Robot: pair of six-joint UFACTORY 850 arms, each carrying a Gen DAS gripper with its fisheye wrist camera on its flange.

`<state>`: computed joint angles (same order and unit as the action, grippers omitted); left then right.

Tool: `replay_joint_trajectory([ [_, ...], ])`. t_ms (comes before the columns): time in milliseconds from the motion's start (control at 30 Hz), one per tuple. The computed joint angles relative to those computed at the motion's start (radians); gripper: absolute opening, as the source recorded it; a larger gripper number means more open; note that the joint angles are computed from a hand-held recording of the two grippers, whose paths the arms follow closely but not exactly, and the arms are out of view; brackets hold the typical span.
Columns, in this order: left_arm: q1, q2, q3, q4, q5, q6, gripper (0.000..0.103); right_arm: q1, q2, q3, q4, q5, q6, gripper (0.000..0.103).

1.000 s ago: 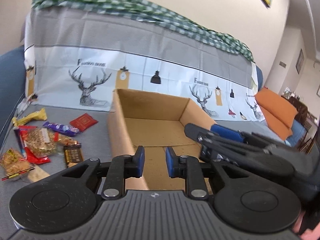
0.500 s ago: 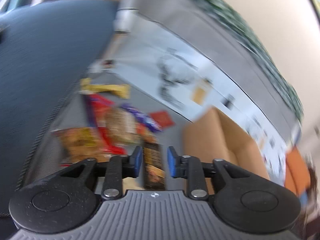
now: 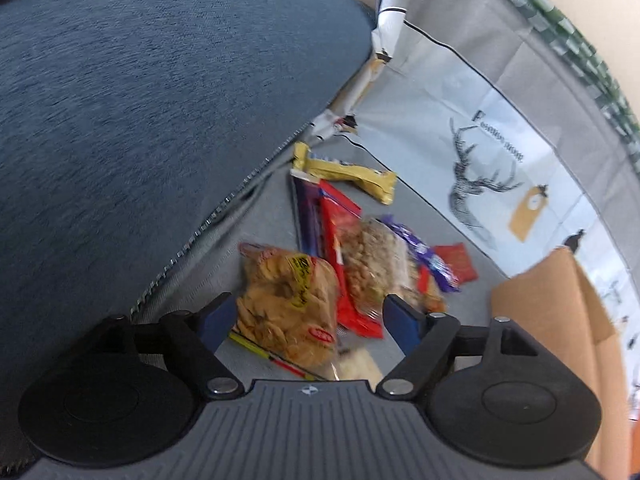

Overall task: Organize snacks
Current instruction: 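Grasp the cookie bag with the left tool while the right tool grasps the white cracker bar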

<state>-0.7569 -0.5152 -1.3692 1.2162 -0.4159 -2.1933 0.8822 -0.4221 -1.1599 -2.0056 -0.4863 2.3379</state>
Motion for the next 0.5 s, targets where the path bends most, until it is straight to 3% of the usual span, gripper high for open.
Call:
replay_joint_trajectory([
  [267,0.007,-0.047,-0.052,-0.126,-0.024,0.185,0.084,-0.027,-0.071,-0.072,0.050,0.062,-0.071,0.077],
  [400,0.014,-0.056,-0.058,-0.162,-0.019,0.212,0.074,-0.038,-0.102,-0.102,0.132,0.096,-0.158,0.075],
  [467,0.015,-0.050,-0.048,-0.154,-0.009,0.203,0.070,-0.040,-0.108,-0.102,0.154,0.106,-0.189,0.064],
  [500,0.014,-0.047,-0.044,-0.141,-0.008,0.193,0.067,-0.040,-0.107,-0.099,0.155,0.110,-0.195,0.054],
])
